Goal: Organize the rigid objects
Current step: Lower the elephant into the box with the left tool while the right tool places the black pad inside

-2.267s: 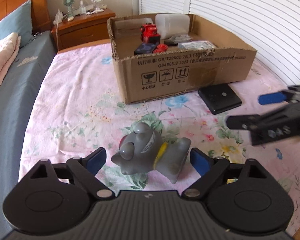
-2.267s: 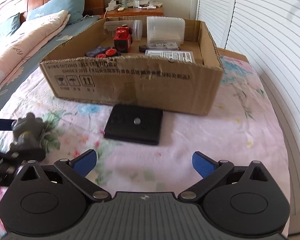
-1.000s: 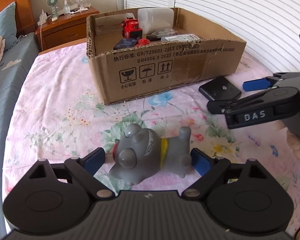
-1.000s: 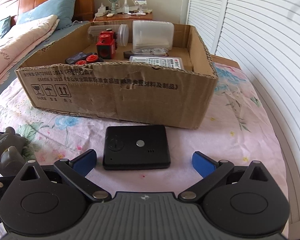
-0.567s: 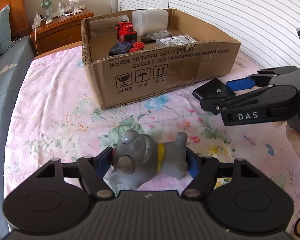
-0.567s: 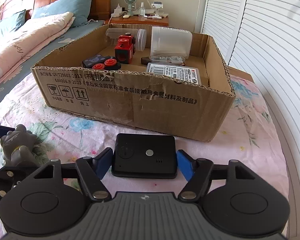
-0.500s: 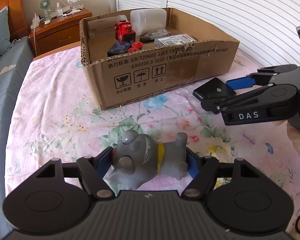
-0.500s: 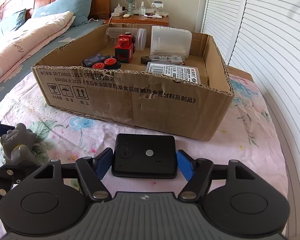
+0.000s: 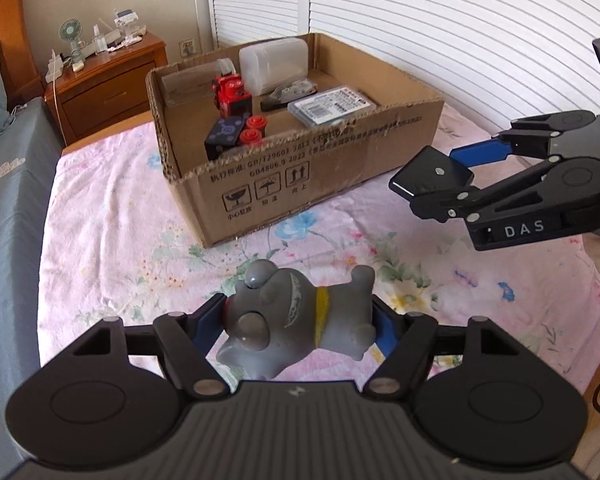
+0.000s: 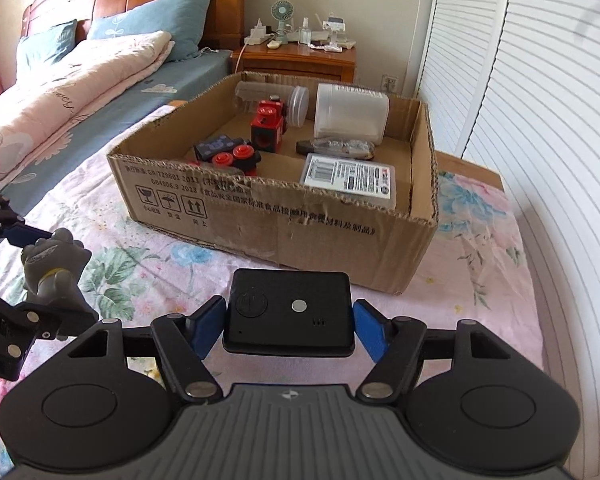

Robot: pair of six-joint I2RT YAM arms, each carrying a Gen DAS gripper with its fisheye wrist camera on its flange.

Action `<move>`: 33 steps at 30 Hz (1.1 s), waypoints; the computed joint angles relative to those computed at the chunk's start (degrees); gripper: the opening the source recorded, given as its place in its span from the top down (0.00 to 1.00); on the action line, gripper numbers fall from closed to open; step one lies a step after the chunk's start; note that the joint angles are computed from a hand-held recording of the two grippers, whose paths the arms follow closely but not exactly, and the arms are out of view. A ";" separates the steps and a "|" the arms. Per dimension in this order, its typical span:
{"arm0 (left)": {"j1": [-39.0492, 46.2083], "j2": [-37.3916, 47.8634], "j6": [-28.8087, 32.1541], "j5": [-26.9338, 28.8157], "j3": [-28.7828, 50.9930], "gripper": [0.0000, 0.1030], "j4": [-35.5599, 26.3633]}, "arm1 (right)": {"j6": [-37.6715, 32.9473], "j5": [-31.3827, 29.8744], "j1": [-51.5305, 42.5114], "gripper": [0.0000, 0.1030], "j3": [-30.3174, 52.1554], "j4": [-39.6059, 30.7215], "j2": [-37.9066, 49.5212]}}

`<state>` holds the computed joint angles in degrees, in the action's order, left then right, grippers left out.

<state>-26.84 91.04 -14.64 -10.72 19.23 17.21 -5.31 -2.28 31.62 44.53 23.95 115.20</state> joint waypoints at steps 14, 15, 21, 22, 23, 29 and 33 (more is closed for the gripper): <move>4.96 -9.21 7.42 0.54 4.83 0.29 -8.48 | -2.17 -2.06 0.20 0.28 4.94 -3.98 -5.95; 5.64 -8.87 8.03 0.65 5.45 0.29 -8.53 | -2.13 -1.86 0.36 0.28 6.71 -4.67 -4.78; 8.74 -6.20 10.16 1.04 9.14 0.29 -8.42 | -0.91 -0.13 1.36 0.28 17.32 -9.03 3.40; 9.20 -5.66 10.62 1.15 9.73 0.29 -8.24 | -0.86 0.57 1.59 0.29 18.68 -9.38 4.61; 9.57 -5.04 10.92 1.24 10.40 0.29 -8.16 | -0.71 1.34 1.77 0.29 20.10 -9.96 5.80; 10.97 -1.58 12.16 1.68 14.60 0.29 -8.80 | 1.07 3.05 2.08 0.12 21.59 -11.11 7.43; 12.43 1.20 12.98 2.50 18.52 0.29 -9.60 | 2.86 3.91 2.41 0.01 14.63 -6.45 3.10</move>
